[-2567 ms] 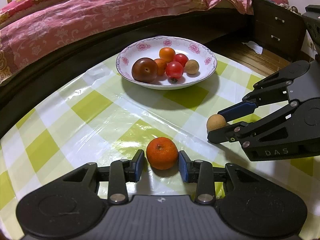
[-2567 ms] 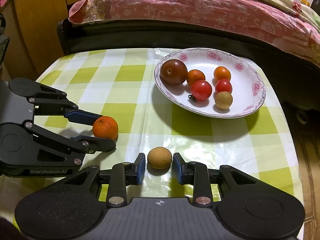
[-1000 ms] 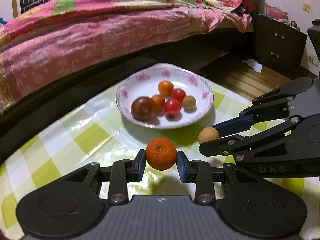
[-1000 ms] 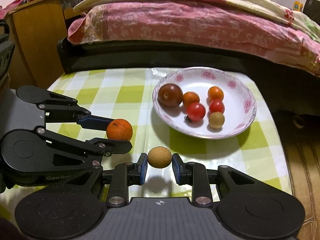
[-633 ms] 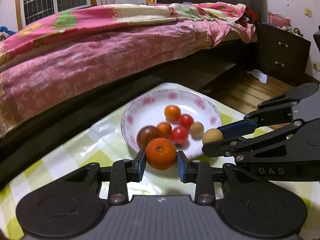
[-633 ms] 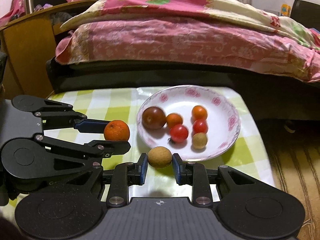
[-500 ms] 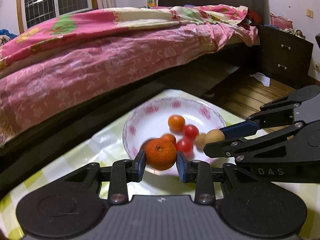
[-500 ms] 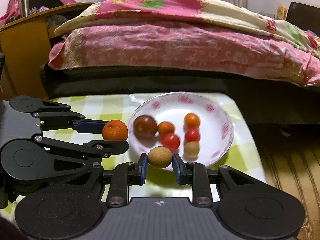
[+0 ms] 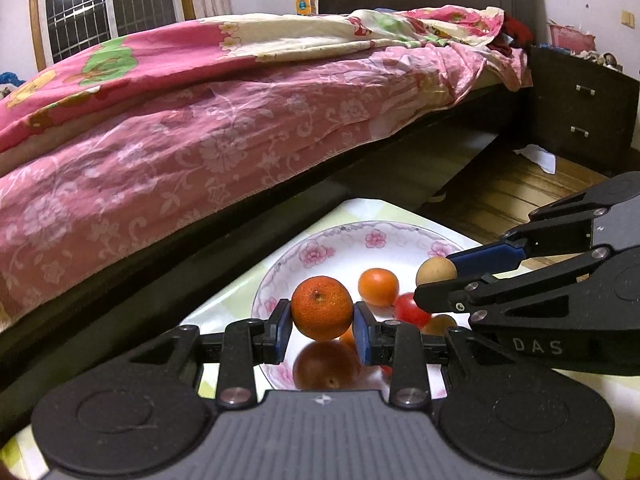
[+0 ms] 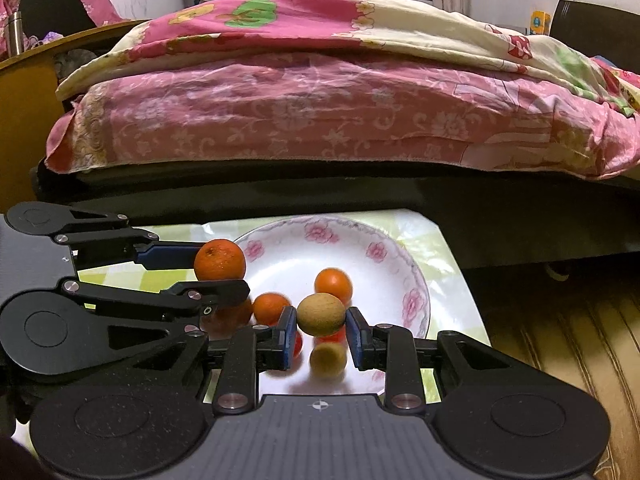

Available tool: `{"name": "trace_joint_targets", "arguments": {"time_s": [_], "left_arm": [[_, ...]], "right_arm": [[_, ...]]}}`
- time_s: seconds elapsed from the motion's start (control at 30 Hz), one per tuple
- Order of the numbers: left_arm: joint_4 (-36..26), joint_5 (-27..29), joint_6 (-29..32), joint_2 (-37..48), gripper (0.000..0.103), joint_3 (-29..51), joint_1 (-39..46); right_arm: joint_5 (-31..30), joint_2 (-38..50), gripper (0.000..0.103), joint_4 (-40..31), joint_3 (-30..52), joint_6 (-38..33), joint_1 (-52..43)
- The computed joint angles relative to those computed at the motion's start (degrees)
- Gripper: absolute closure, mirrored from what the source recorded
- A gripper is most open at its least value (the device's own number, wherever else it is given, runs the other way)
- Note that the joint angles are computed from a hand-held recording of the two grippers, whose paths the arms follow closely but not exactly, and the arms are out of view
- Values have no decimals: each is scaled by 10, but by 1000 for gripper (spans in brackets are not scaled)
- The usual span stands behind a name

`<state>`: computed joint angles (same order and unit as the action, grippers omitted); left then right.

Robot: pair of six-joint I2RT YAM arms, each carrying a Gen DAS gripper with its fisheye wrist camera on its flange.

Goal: Organize fruits
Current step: 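Lift and carry the mandarin and tan fruit over the bowl with both tools, then lower and open left tool over the bowl while right tool releases the tan fruit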

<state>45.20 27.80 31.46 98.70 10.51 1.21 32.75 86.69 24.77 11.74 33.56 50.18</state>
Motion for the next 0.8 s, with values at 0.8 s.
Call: {"name": "trace_joint_targets", "arguments": {"time_s": [0.8], "left_arm": [[54,-38,-24,103,64,51,-34]], "right_arm": [[-50,107,76,131,8,-65,-84]]}}
